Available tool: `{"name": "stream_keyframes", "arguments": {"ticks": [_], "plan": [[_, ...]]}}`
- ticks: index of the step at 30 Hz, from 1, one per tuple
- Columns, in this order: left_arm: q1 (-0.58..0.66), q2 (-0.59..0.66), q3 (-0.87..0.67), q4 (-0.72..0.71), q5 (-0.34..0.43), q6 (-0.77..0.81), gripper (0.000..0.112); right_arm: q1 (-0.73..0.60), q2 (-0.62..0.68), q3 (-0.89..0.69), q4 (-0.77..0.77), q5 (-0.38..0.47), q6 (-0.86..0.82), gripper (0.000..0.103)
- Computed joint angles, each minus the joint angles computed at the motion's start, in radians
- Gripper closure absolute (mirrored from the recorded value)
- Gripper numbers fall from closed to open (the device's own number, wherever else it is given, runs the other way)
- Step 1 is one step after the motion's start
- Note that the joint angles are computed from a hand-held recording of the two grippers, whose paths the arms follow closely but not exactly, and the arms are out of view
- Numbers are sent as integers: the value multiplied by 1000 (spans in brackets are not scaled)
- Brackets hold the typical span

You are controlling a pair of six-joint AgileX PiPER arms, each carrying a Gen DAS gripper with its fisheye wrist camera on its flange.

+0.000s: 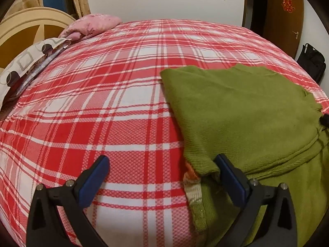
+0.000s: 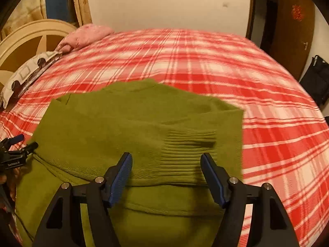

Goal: Fold small clothes
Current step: 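Open the right gripper and press the folded sleeve flat on the body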

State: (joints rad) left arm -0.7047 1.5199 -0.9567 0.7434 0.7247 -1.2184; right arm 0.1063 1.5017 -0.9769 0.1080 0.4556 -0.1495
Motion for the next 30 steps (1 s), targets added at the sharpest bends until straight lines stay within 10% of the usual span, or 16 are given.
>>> {"name": "stream_keyframes", "arguments": {"ticks": [20, 30], "plan": [[13, -142, 122, -93, -106, -8, 9, -29, -188, 232, 19, -51, -21, 34], [-558, -435, 218, 83, 400, -384, 9, -374, -636, 414, 371, 254, -449, 34]]}}
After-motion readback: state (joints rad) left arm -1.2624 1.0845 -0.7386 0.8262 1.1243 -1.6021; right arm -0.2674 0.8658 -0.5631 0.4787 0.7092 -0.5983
